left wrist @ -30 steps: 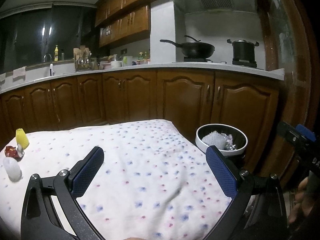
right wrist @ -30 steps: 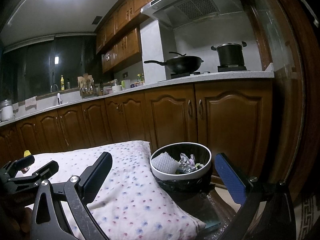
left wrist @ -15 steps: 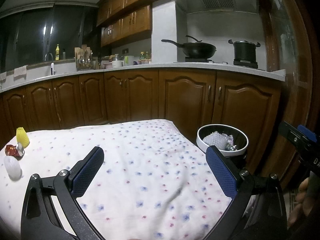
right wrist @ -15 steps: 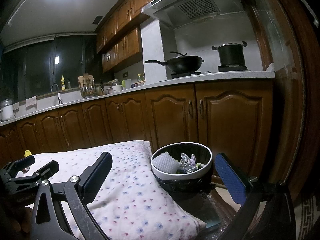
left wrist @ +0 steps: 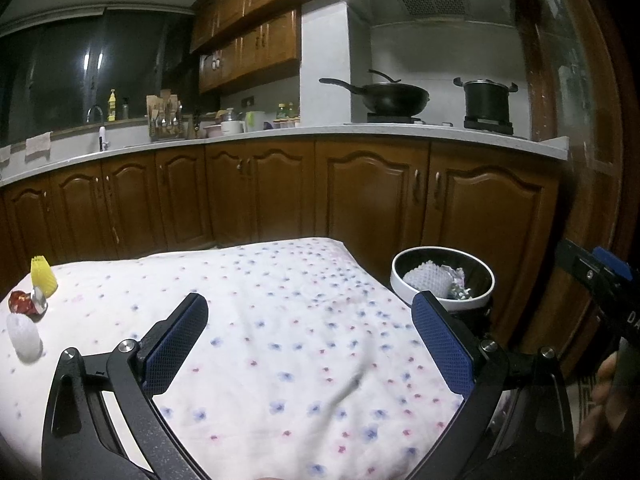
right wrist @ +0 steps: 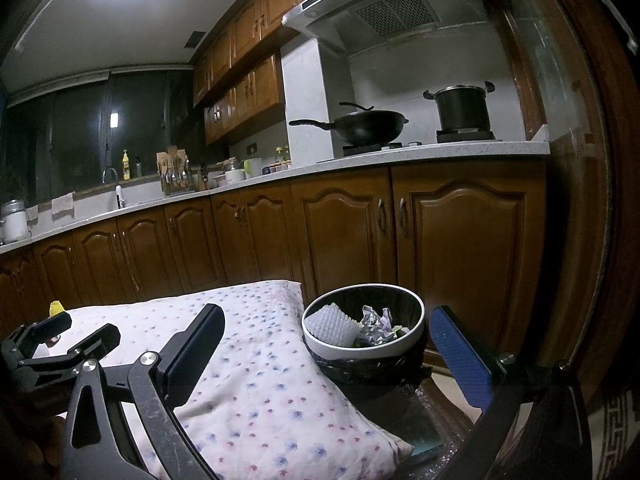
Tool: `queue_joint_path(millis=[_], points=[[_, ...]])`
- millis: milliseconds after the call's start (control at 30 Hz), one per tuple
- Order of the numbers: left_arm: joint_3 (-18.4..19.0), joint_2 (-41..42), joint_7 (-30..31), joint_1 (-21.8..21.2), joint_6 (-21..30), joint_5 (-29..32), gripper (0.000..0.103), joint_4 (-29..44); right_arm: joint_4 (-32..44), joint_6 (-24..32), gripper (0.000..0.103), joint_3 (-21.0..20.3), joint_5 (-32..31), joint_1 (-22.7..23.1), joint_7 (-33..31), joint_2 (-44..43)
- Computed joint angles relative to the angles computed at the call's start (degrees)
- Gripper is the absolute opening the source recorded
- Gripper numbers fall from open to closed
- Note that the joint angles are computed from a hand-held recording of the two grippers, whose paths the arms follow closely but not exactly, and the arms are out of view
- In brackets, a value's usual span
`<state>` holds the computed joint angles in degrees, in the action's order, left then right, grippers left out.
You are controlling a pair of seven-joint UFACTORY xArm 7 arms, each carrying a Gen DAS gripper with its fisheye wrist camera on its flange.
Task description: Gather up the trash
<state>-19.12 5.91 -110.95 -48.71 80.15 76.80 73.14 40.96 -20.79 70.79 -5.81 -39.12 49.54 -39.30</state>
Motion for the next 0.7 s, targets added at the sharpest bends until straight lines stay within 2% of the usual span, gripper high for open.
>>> queue_joint_path(millis=[400, 700], points=[[0.1, -1.0, 0.2, 0.9, -2.2, -0.2, 0.103, -1.4, 0.2, 0.4, 0.103, 0.3, 0.0, 0.2, 0.4, 0.0], [0.1, -1.4, -0.1, 2.1, -4.5, -0.6, 0.103, -2.4, 1.2, 1.0, 0.103, 2.2, -0.9, -1.1, 2.1, 0.8]])
